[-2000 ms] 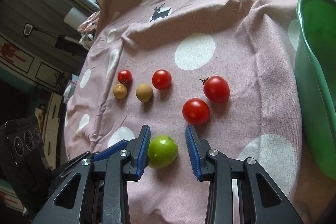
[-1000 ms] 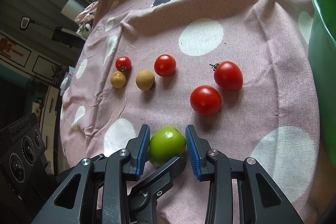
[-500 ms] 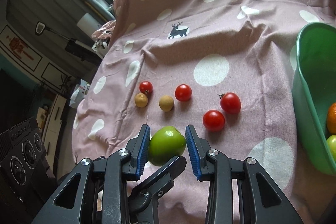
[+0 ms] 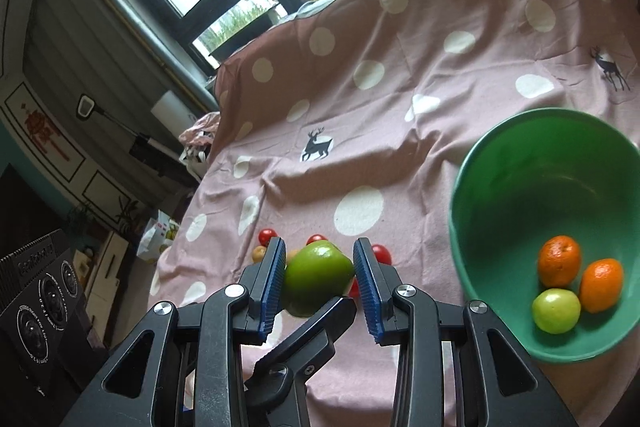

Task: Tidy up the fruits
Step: 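Carry the green fruit into the green bowl and open the right tool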

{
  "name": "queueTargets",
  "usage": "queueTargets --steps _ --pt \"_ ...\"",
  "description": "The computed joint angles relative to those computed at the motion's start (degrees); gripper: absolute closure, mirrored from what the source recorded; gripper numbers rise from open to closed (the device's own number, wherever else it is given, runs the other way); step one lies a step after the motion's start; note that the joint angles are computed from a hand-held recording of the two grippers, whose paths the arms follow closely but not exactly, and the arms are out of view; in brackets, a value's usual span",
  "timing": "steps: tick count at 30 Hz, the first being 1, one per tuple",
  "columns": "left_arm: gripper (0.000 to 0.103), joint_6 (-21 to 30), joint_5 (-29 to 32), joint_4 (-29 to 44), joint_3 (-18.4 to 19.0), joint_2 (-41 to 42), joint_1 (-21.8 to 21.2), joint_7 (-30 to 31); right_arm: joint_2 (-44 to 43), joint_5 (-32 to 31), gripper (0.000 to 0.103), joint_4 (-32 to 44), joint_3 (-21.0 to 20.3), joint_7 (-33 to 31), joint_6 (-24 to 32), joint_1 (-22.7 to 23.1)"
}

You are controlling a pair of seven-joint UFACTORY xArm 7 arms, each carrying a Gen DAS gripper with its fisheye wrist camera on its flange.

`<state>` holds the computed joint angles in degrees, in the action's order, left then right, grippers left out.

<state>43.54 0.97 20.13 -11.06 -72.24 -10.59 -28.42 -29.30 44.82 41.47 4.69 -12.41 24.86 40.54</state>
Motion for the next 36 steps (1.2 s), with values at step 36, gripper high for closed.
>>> queueTargets --steps 36 --pt "0.068 -24.0 -10.6 7.1 6.2 32.4 -14.1 11.1 -2.2 -10.1 0.064 -5.8 -4.6 15.8 -0.5 -11.4"
